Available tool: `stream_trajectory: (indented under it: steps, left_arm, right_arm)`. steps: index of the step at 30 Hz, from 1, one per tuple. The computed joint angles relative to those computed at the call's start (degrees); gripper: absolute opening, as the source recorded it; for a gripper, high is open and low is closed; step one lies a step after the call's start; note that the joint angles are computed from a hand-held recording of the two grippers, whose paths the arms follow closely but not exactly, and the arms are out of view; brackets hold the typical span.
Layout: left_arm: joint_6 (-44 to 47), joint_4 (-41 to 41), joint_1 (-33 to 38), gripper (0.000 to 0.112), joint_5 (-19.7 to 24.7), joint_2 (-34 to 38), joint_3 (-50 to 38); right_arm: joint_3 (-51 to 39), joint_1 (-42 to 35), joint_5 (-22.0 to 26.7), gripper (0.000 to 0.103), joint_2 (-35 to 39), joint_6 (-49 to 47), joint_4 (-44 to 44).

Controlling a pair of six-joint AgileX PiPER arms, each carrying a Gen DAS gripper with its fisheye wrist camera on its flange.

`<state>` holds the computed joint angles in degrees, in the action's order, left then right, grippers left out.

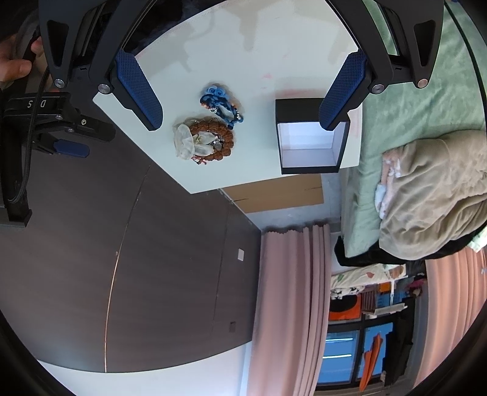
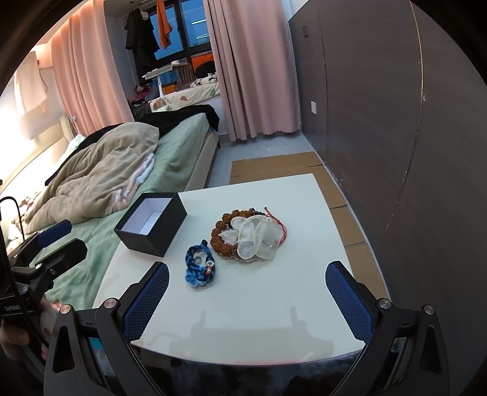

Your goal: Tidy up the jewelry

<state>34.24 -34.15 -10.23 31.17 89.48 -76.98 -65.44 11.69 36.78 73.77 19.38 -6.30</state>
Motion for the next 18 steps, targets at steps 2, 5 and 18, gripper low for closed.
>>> stream_trajectory:
  steps: [2, 5, 18]
  left_arm:
    - [0.1, -0.1, 0.0, 0.102, 0.0, 0.1, 0.0]
    - [-0.7, 0.4, -0.3, 0.102, 0.2, 0.0, 0.1]
    - [-0.4, -0.8, -0.8, 0.102, 0.7, 0.7, -0.5]
  right_arm:
    - [0.1, -1.3, -0.1, 0.103, 0.0, -1.8, 2.9]
    - [0.2, -2.7, 0.0, 0.103, 0.1, -4.0, 6.3]
    - [0.2, -4.0, -0.7, 0.103, 0.0, -4.4, 6.7]
